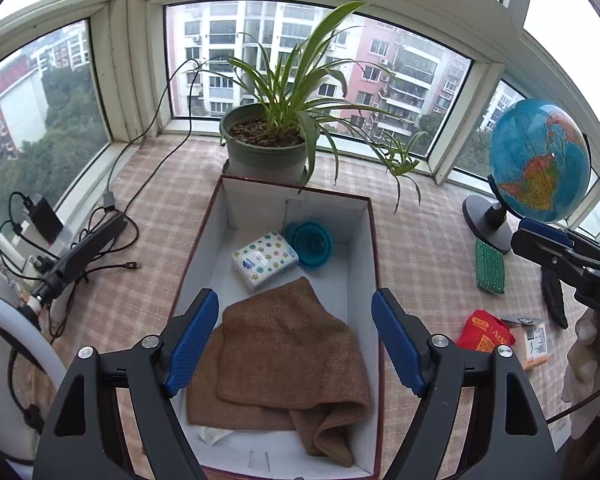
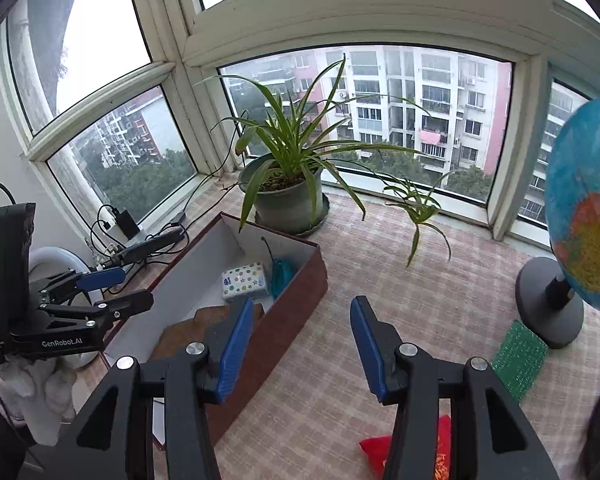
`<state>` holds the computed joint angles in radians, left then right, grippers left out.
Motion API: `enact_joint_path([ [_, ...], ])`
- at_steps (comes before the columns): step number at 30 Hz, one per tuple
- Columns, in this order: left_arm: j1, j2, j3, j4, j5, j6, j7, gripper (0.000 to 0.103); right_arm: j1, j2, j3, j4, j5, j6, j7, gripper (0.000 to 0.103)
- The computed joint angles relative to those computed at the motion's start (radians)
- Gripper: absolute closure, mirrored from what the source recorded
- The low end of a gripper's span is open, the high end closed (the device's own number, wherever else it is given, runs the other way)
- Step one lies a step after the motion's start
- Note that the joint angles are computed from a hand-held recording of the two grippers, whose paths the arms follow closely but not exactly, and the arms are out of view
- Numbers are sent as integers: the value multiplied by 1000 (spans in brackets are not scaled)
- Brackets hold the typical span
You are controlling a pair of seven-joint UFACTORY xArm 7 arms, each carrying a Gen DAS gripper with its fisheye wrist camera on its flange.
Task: Organize soft objects
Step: 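Lift both open tools out of the box, then move both tools to the orange-edged tissue package and grasp it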
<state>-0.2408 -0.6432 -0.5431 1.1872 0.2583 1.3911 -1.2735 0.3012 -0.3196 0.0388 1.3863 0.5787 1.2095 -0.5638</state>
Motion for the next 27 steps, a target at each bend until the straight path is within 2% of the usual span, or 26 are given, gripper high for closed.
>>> enact_joint_path([
  [4, 4, 41, -47, 58, 14, 7, -18, 24, -33, -58, -68, -47, 37, 44, -23, 49],
  [14, -37, 195, -134, 165, 81, -44, -113, 24, -167, -105, -211, -74, 36, 108, -54, 47],
  [16, -56, 235, -144, 182, 103, -57, -138, 24, -196, -97, -241, -66, 42, 123, -63, 33],
  [18, -76, 273, -148, 194, 121, -79, -165, 24, -222, -85, -269, -56, 54, 148, -72, 27],
  [21, -106, 337, -158, 219, 158, -110, -202, 24, -265, -51, -301, -25, 54, 210, -98, 27],
  [27, -179, 502, -161, 291, 252, -221, -234, 24, -364, -7, -325, -17, 28, 266, -152, 23],
])
